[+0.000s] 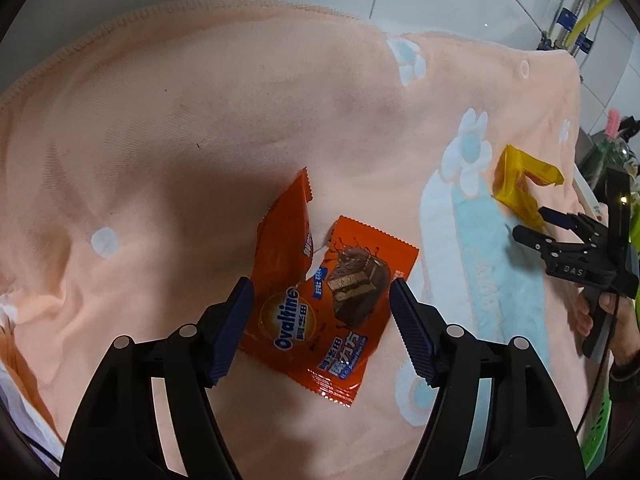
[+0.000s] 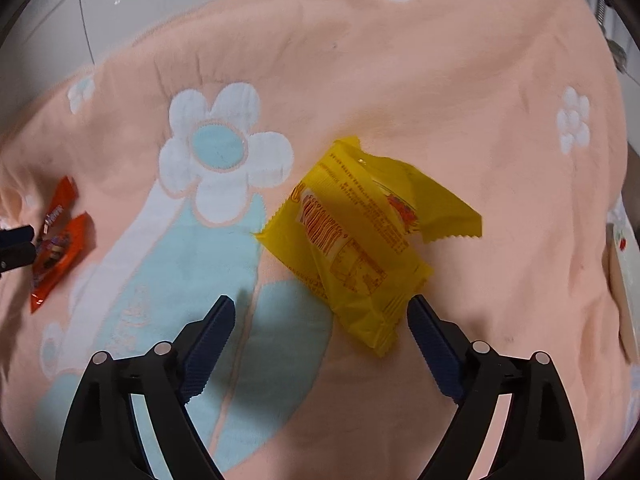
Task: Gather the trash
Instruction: 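Grasp the orange Ovaltine wrappers with left gripper while right gripper grasps the yellow wrapper, then carry the Ovaltine wrappers with left gripper while right gripper carries the yellow wrapper, release both into the basket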
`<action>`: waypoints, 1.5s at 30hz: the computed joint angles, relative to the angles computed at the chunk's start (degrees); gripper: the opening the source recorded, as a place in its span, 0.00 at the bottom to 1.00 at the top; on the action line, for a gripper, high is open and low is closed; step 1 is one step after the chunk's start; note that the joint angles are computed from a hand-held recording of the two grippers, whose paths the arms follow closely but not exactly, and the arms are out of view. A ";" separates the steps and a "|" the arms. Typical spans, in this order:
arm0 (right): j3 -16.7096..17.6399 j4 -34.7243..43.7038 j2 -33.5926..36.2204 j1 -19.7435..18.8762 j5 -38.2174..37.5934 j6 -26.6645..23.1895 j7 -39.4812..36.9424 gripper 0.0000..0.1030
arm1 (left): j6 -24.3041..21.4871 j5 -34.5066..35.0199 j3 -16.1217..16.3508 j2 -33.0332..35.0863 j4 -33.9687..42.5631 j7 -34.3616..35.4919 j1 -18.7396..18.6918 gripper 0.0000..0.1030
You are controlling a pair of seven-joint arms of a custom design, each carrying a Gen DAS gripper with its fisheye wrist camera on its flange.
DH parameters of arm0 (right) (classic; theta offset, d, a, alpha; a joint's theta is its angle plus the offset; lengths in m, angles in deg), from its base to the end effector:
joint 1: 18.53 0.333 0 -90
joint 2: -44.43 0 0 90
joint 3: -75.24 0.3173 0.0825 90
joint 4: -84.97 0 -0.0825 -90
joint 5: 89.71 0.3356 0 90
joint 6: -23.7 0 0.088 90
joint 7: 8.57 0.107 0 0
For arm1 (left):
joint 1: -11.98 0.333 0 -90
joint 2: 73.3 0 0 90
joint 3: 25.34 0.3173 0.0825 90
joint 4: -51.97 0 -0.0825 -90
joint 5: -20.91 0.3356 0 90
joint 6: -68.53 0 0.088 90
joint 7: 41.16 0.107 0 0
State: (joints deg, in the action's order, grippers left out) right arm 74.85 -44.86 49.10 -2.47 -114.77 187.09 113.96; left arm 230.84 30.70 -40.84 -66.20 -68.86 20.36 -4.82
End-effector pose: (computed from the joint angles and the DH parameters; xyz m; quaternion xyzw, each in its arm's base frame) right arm 0.5046 0.1652 0.4114 -0.7125 0.6484 -0.1916 0.1874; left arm 0.4787 -0.3067 0.4600 -0.6035 0.7389 -0.2796 0.1075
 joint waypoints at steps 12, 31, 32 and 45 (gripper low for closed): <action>-2.30 2.05 2.58 2.49 -5.99 1.33 6.04 0.31 | 0.80 -4.84 -1.06 1.83 0.19 4.77 1.27 0.68; 2.23 -5.29 -5.93 -0.26 -5.88 3.48 8.83 0.16 | 3.23 0.36 -0.61 0.32 -2.72 3.81 -0.11 0.06; 2.77 -6.26 -6.98 -0.80 -5.91 3.66 8.91 0.15 | 3.57 -1.15 -1.29 -0.13 -3.27 5.04 0.15 0.05; 10.70 -21.41 -26.70 -4.42 5.08 2.91 4.70 0.13 | 6.89 -9.48 -3.01 -9.15 -10.78 10.43 -5.68 0.01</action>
